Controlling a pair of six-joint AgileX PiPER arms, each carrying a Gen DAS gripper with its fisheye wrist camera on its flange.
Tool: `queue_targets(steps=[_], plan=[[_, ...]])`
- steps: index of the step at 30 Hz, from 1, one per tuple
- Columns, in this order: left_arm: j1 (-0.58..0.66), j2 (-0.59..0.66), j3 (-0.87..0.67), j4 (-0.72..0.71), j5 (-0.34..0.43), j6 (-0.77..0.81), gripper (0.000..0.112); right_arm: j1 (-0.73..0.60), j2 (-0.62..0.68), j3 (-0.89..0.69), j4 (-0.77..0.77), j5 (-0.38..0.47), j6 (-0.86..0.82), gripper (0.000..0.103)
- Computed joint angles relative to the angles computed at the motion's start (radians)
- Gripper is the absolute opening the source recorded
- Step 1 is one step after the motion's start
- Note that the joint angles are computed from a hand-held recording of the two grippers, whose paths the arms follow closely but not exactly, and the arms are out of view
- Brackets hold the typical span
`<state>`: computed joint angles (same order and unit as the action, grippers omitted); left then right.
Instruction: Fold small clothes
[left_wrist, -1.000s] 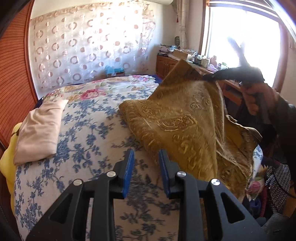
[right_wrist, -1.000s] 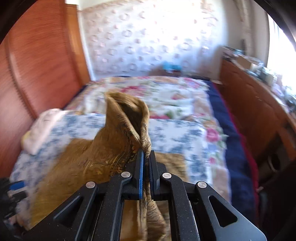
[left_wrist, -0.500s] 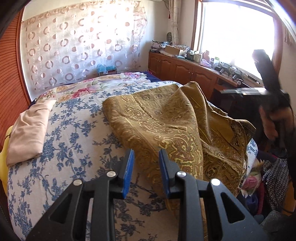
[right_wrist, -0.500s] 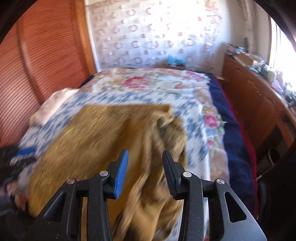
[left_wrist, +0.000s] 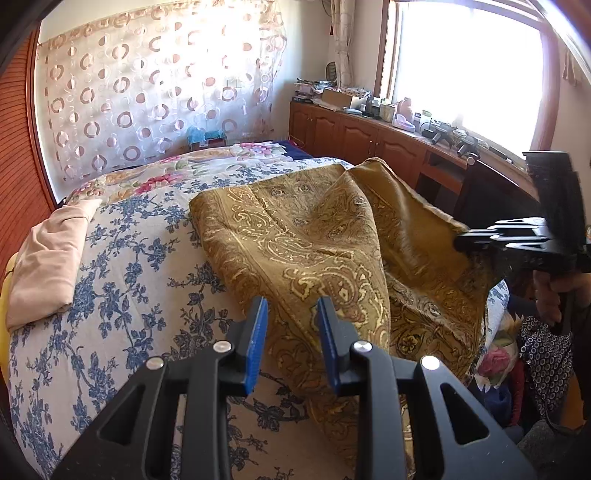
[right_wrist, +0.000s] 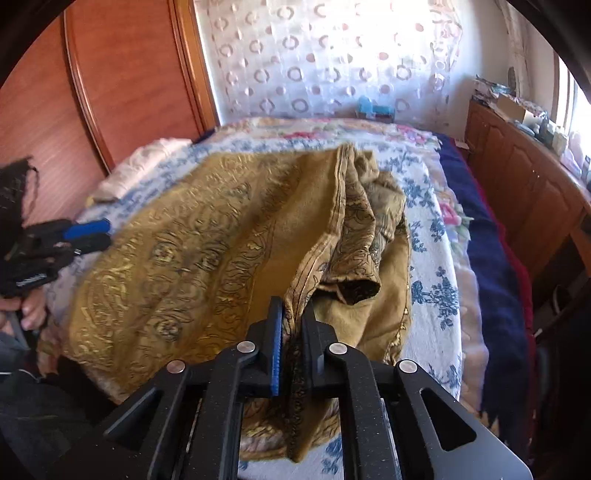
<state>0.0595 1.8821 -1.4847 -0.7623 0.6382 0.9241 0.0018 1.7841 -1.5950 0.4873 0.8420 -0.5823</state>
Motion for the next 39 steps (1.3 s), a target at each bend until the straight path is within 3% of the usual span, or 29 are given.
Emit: queue_targets(steps=[6, 11, 13, 16, 18, 20, 23, 39], plan=[[0.011, -0.015, 0.021, -0.045, 0.007, 0.037, 0.026, -0.068, -0.145, 0.104, 0.027, -0.016, -0.019, 0.003], [-0.006, 0.004, 0.021, -0.020, 0.006, 0.020, 0.026, -0.082, -0.128, 0.130, -0.017, 0.007, 0.028, 0.003], [-0.015, 0.017, 0.018, 0.014, 0.006, -0.004, 0.026, -0.065, -0.125, 0.157, -0.076, -0.024, 0.071, 0.003], [-0.024, 0.045, 0.005, 0.056, 0.010, -0.039, 0.026, -0.062, -0.119, 0.173, -0.083, -0.054, 0.101, 0.011], [-0.030, 0.059, 0.001, 0.073, 0.007, -0.058, 0.026, -0.052, -0.123, 0.180, -0.095, -0.085, 0.117, 0.022], [-0.034, 0.071, -0.001, 0.086, 0.003, -0.070, 0.026, -0.050, -0.125, 0.183, -0.087, -0.105, 0.111, 0.040], [-0.041, 0.090, -0.006, 0.104, 0.000, -0.094, 0.026, -0.033, -0.119, 0.180, -0.091, -0.133, 0.116, 0.055], [-0.047, 0.059, 0.071, 0.032, -0.077, -0.024, 0.027, -0.008, -0.010, 0.163, -0.088, -0.163, 0.138, 0.073]])
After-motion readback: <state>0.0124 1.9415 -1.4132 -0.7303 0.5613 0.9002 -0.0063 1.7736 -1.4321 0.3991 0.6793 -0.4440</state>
